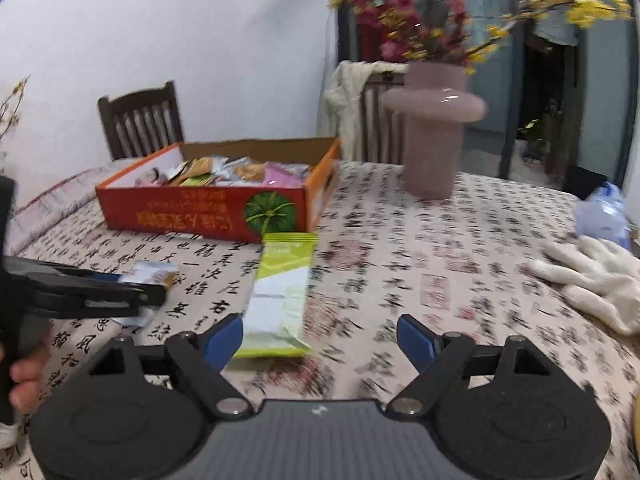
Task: Organize snacks
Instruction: 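Grasp the white packet with the left tool while the right tool grasps the green-and-white bar, then carry both packets into the orange box and open both tools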
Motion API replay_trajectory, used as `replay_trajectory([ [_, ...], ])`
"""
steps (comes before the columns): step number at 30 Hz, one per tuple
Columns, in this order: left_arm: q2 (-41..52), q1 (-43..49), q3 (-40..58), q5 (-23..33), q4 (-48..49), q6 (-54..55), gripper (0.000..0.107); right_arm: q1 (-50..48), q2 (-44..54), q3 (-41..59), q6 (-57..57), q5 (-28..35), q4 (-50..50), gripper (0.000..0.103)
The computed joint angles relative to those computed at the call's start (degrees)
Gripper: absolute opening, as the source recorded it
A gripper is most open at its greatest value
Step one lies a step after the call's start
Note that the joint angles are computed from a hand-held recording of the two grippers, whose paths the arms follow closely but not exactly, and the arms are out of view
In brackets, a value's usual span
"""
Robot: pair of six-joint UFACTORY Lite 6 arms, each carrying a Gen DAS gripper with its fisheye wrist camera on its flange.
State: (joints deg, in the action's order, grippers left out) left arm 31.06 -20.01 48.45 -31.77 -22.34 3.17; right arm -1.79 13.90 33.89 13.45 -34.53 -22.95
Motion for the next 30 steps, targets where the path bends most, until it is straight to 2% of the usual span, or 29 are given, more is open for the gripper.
replay_trajectory([
  [4, -9.01, 8.1, -9.79, -1.81, 8.73, -6.1, 0.041, 4.43, 11.38, 13.63, 3.75, 4.27, -0.77, 0.079],
  [6, -13.8, 13.07, -14.39, -1.8, 13.55, -8.85, 0.041, 7.48, 16.58, 20.05, 0.46, 7.06, 4.04, 0.07],
  [7, -16.05, 15.65, -16.43, -1.72, 16.18, -10.25, 0.041, 8.92, 18.98, 22.98, -2.55, 8.63, 7.98, 0.058],
  [8, -18.27, 18.45, -18.59, -1.89, 19.31, -11.72, 0.041, 10.39, 21.03, 25.62, -6.69, 10.86, 13.48, 0.039],
  [10, -21.36, 22.78, -21.37, -2.18, 23.77, -13.51, 0.041, 11.71, 21.86, 26.04, -10.25, 11.06, 18.51, 0.039],
  [14, -24.67, 28.72, -25.57, -4.03, 34.98, -18.08, 0.041, 13.31, 15.52, 16.52, -11.64, 8.34, 22.06, 0.039],
  [17, -27.23, 29.92, -28.71, -4.99, 42.51, -22.71, 0.041, 19.06, 7.18, 4.02, -20.76, 3.34, 35.44, 0.038],
  [21, -31.76, 28.45, -34.65, -5.99, 48.46, -26.56, 0.041, 29.95, -7.0, -13.22, -20.51, -1.36, 45.93, 0.038],
  [25, -35.65, 25.28, -39.8, -7.23, 47.31, -25.24, 0.041, 43.15, -17.69, -23.84, -22.12, -3.73, 61.05, 0.038],
  [30, -42.28, 25.44, -44.19, -6.66, 47.39, -25.56, 0.041, 51.39, -23.49, -27.32, -27.55, -5.24, 73.35, 0.038],
])
